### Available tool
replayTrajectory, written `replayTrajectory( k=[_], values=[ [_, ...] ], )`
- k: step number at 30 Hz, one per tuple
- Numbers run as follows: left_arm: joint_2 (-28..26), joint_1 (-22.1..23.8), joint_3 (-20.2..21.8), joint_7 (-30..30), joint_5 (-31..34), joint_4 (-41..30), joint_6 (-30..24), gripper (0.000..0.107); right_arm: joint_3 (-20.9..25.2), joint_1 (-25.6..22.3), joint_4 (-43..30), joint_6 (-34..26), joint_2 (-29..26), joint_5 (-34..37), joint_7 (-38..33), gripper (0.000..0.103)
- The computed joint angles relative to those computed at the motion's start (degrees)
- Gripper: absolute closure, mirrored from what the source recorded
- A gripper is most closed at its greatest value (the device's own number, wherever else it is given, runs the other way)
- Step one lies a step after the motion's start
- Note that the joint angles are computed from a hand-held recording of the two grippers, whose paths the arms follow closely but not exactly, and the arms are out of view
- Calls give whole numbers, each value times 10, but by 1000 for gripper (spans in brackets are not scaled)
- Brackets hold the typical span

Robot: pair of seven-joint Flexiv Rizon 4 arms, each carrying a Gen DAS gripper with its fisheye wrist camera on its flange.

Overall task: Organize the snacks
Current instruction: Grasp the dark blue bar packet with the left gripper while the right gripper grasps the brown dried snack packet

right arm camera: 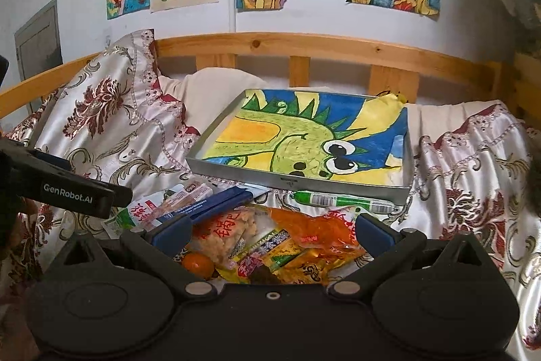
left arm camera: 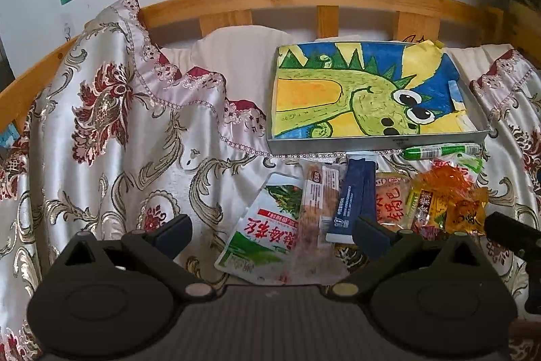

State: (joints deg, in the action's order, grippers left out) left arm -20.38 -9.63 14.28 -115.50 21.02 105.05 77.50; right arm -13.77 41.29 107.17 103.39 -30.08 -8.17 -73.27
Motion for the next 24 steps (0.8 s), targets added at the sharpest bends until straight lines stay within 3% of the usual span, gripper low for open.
replayTrajectory(
  k=[4,12,21,24],
  values=[
    [3,65,-75,102,-89,25,17,4,48,-45,-27,-10,-15,-21,-3,0],
    [-11,29,-35,128,-109,18,57,4,110,-107,-84,-19,-61,-66,-21,1],
    [-28,76,-101,221,-208,54,96,4,172,-167,-98,21,-98,-101,-58,1],
    [-36,99,-137,257,-249,63,108,4,203,-196,-98,8,-105,-118,-66,1]
  ],
)
